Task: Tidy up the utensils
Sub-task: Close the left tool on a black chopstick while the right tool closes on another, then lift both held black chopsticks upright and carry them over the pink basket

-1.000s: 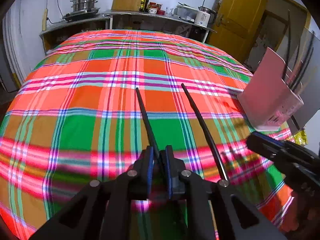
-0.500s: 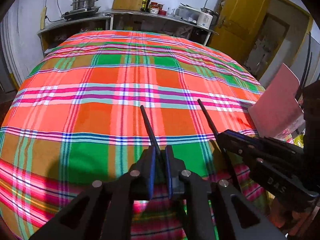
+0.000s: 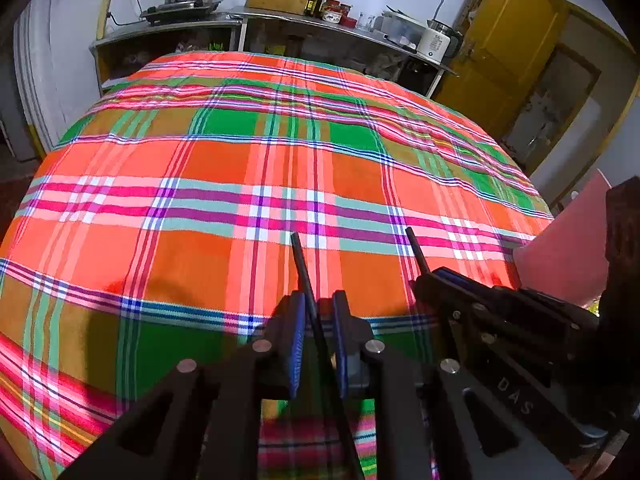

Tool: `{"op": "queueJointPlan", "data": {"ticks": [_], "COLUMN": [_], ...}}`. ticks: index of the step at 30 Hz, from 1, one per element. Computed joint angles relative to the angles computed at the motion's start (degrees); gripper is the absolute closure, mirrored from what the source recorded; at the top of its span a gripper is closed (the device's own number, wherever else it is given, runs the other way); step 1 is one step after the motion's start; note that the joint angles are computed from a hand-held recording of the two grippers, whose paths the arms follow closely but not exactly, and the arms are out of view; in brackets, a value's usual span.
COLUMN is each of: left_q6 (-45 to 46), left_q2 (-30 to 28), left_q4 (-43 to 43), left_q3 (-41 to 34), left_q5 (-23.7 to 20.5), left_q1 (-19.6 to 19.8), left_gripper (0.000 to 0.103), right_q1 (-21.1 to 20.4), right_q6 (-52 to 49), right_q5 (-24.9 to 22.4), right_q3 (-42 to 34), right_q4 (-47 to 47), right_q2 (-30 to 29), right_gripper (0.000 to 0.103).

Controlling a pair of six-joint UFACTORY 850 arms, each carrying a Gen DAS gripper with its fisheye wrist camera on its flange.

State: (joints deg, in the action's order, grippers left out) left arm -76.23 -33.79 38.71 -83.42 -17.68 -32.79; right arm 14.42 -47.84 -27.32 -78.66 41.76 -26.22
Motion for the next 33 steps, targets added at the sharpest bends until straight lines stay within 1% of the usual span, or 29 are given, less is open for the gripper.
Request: {"op": "queueJointPlan", "data": {"ticks": [1, 2, 3, 4, 7, 11, 18, 24, 28, 33], "left_q6": [-0.4, -0.4, 0.0, 0.5, 2.2, -3.9, -13.8, -21.4, -24.9, -26.9], "left_q2": [-0.3, -0.5, -0.7, -0.8, -0.4, 2.1, 7.6, 11.9, 14.2, 16.1], "left_q4": [0.7, 0.9, 0.6, 0.0, -2.5, 3.0, 13.4, 22.4, 27.4, 30.8], "left_q3": [-0.4, -0.9, -1.2, -1.5, -1.2, 1.4, 5.2, 7.1, 7.7, 7.7], "left_q5": [-0.7, -1.3, -1.7, -1.9, -1.1, 0.2, 0.4, -1.1, -1.8, -2.7], "left_q1": [-0.2, -0.3, -0.3, -0.2, 0.3, 0.1, -0.9, -2.6, -3.8, -5.2], "left_gripper": [0.088, 0.089, 0.090, 0.095, 0.095, 0.095, 0.096, 0.097, 0.098, 0.098], "right_q1": [0.0, 0.0, 0.0, 0.1, -0.1, -0.6, -1.1, -2.1, -2.9, -4.3], "right_q6": [0.1, 0.6, 0.9, 1.2, 1.3, -2.0, -10.1, -16.3, -20.8, -24.5], "right_q5": [0.0, 0.2, 0.1, 0.0, -1.0, -1.3, -1.0, -1.7, -2.2, -2.9], "right_q3": [0.0, -0.1, -0.3, -0.4, -0.9, 0.5, 4.1, 6.3, 8.0, 10.0], "right_q4": [-0.1, -0.6, -1.0, -1.1, -1.2, 2.4, 10.4, 17.0, 21.4, 25.4], "right_q2": [0.0, -0.1, -0.2, -0.2, -0.3, 1.7, 7.0, 11.7, 15.2, 18.7], "right_gripper": [0.093, 0.097, 0.097, 0.097, 0.097, 0.097, 0.098, 0.098, 0.098, 0.098]}}
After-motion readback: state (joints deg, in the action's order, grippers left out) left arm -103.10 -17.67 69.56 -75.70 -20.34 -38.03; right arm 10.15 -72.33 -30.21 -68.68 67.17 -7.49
